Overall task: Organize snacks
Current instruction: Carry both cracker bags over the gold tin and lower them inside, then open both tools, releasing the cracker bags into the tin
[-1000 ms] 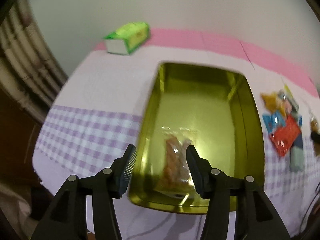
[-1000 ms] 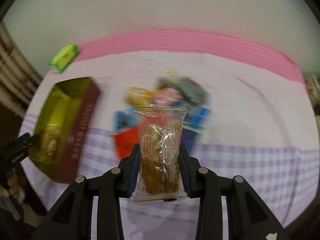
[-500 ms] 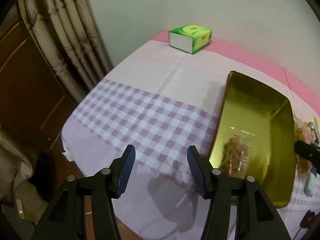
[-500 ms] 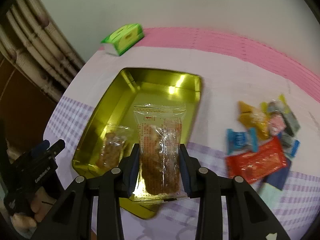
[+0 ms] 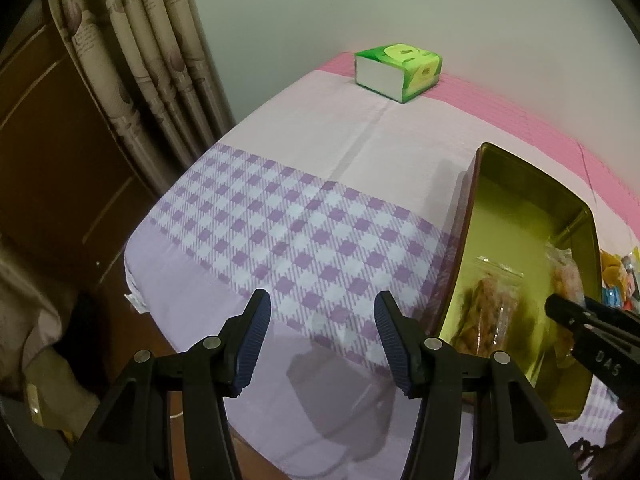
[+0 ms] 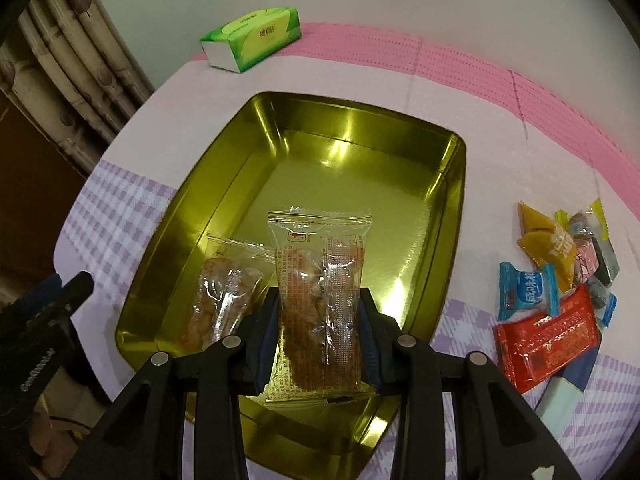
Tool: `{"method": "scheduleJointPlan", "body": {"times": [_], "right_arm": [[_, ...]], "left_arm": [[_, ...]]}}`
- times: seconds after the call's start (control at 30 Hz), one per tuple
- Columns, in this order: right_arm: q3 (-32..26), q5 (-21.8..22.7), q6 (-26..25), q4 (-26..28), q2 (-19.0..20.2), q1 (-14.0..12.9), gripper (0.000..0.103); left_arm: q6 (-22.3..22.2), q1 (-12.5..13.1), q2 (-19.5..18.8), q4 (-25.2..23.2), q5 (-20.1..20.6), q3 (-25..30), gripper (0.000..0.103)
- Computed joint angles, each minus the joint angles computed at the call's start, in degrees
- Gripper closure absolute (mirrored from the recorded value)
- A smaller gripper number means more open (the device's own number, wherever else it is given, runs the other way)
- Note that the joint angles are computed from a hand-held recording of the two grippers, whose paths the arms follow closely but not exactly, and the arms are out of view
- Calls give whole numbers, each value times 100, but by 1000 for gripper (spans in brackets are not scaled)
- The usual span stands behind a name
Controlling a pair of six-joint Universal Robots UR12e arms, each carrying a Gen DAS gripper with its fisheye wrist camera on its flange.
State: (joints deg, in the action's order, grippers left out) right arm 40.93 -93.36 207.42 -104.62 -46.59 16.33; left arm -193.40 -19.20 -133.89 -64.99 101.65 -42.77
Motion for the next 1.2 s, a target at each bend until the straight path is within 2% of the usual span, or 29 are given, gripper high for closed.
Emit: {"method": "scheduleJointPlan", "body": {"times": [0.37,0.77,1.0,1.2], "right_arm": [[-206,82,-102,275,164,18,69],[-222,53,-225,209,161,33,67],[378,-145,-278,-372,-321,9,62],[1131,-602,75,-580,-891,-163,58]], "left_arm": [[-18,26,-5,-33,-103,5,48],[8,18,5,-7,-162,-14,47],[25,12,3,18,-171,-10,47],[75,2,-5,44,-162,14,47]]}}
